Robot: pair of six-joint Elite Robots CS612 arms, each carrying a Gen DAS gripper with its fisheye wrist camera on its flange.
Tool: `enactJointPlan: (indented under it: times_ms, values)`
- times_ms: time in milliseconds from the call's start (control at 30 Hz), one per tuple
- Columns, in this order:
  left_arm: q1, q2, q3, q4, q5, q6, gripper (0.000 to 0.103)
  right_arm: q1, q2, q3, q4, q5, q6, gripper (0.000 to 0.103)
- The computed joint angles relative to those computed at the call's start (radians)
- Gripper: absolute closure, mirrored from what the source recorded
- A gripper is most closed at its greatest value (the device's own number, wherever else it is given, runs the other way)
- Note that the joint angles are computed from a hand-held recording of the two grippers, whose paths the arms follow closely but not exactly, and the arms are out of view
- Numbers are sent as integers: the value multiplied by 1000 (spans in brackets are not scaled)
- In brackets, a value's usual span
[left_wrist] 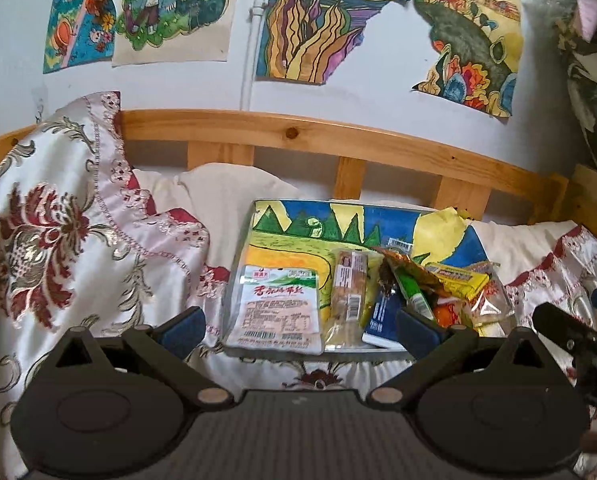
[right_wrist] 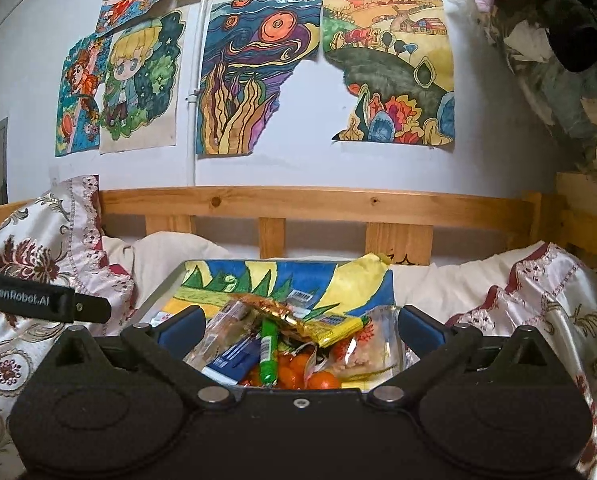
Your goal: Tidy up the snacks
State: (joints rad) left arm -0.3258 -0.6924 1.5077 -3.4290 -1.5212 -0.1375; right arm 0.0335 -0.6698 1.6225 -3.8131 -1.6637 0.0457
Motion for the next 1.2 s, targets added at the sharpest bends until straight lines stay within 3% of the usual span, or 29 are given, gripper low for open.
enactJointPlan:
  times_ms: [467, 767, 1200]
  values:
    - [19, -24, 116, -147, -65, 77, 1, 32, -44, 101, -23, -45, 48, 1]
    - [35, -33, 150, -158, -124, 84, 1, 51, -63, 147, -13, -70, 65, 1]
    - [41, -36, 162, -160, -107, 65, 1, 56, -64, 156, 8, -60, 65, 1]
